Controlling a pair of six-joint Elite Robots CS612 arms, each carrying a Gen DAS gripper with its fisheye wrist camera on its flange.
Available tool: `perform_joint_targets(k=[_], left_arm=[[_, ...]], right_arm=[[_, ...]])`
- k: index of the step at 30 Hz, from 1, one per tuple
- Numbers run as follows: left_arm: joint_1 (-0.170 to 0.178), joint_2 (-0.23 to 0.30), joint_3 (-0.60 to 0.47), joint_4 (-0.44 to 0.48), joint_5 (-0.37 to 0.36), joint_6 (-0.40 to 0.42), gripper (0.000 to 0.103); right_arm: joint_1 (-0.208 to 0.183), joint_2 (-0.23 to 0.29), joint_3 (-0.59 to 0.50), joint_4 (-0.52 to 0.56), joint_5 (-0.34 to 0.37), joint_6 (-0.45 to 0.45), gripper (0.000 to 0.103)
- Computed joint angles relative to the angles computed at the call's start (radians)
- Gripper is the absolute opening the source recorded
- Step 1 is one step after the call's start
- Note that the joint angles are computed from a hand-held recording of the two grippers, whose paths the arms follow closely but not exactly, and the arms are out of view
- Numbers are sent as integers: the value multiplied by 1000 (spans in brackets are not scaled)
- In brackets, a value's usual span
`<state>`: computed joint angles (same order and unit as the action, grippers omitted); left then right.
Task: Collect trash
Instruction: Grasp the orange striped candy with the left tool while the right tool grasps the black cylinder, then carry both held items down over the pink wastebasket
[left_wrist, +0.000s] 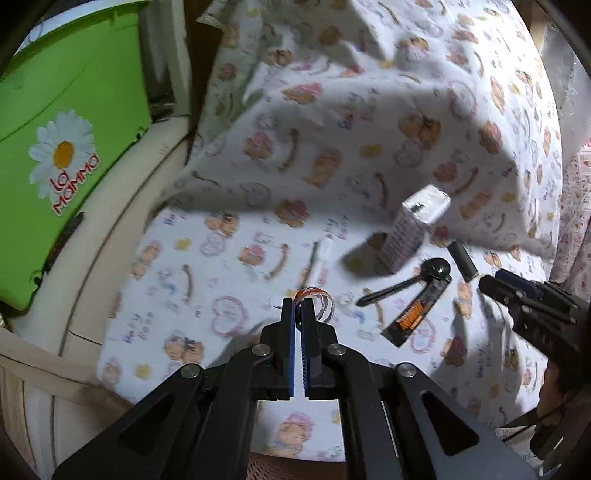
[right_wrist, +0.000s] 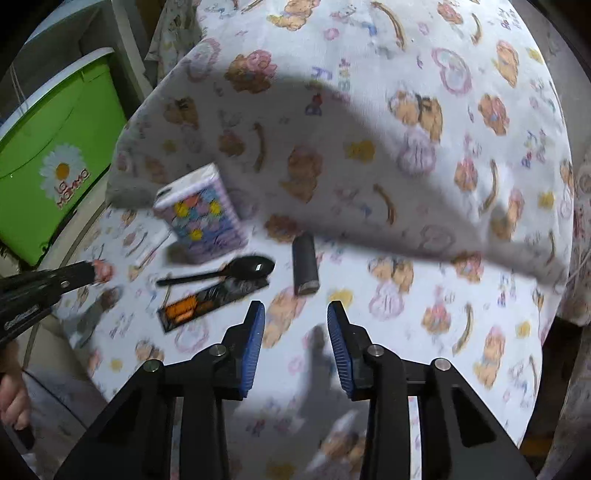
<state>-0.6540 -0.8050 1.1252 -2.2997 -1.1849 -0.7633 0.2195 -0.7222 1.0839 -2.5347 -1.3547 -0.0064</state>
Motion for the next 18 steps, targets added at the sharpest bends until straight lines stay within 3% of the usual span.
perform_joint_targets(k=[5, 9, 13, 18], left_arm=[[2, -6, 9, 7, 22, -8, 2], [-2, -13, 24, -3, 52, 6, 2], [-4, -17, 32, -4, 62, 12, 2], [-8, -29, 53, -14, 77, 22, 2]], right_arm=[[2, 46, -77, 56, 7, -13, 34], [9, 69, -112, 77, -47, -10, 23], [11, 84, -134, 87, -57, -7, 16], [3, 81, -124, 75, -6, 39, 10]])
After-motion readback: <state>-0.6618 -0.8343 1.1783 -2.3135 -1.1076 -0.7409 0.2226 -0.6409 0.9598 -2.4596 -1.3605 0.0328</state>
